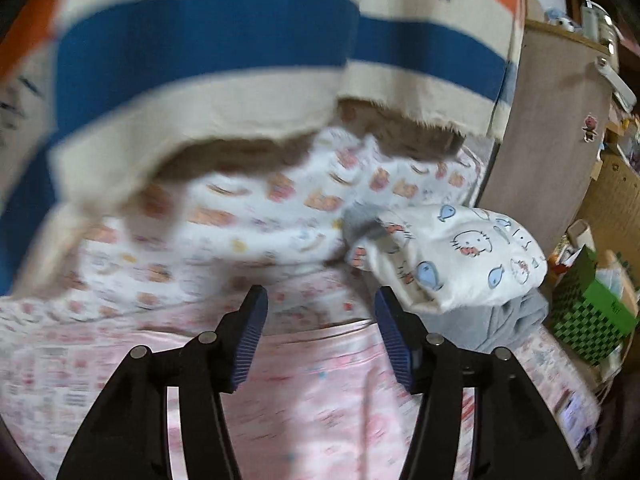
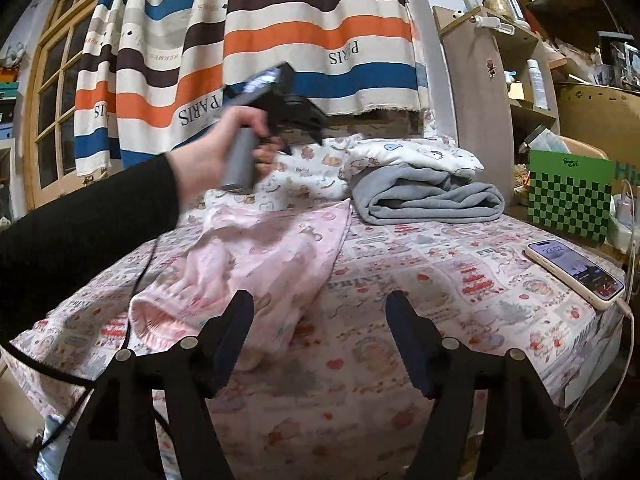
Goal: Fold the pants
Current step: 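Open both grippers and move them back from the folded pants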
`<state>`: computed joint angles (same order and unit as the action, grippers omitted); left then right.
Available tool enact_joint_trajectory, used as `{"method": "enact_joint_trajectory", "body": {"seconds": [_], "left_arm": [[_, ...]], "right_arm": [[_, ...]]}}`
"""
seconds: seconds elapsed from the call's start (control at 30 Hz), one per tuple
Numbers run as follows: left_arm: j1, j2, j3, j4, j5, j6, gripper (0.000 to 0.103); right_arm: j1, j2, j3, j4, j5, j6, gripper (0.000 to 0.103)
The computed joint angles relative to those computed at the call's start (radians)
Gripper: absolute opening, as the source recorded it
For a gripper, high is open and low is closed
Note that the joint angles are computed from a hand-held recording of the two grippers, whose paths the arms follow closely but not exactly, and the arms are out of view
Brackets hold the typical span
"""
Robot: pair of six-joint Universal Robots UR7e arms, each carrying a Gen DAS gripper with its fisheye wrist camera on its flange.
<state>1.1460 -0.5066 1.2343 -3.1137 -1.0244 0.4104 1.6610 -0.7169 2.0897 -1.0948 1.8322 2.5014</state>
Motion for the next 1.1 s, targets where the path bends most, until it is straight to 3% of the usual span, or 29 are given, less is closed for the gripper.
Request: {"method": "enact_joint_trajectory", "body": {"seconds": [0.23, 0.5, 0.77, 0.97, 1.03, 1.1], "left_arm": [[-0.023, -0.112, 0.306, -0.517, 0.079, 0.324, 0.055], [-0.029, -0.283, 0.658, -0.839, 0.066, 0.33, 0.061], [-0.026, -0.273, 0.842, -1.169, 0.07, 0.467, 0.063], [-0.019, -0.244, 0.914, -1.331, 0.08, 0.478, 0.063], [-0.024, -0.217, 0.926, -1.413, 0.08, 0.513, 0.069], [-0.024, -0.202, 0.942, -1.454, 0.065, 0.517, 0.087]], "right_arm": [[-0.013, -0.02, -0.024, 0.038, -0.027, -0.016, 0.07], [-0.023, -0.046, -0.026, 0.035, -0.043, -0.027, 0.07], [-0.027, -0.06, -0.037, 0.076, -0.093, 0.003, 0.07], [-0.039, -0.049, -0.053, 0.112, -0.147, 0.028, 0.071], [-0.036, -0.039, -0.059, 0.11, -0.142, 0.018, 0.071], [-0.032, -0.034, -0.063, 0.109, -0.14, 0.002, 0.071]]}}
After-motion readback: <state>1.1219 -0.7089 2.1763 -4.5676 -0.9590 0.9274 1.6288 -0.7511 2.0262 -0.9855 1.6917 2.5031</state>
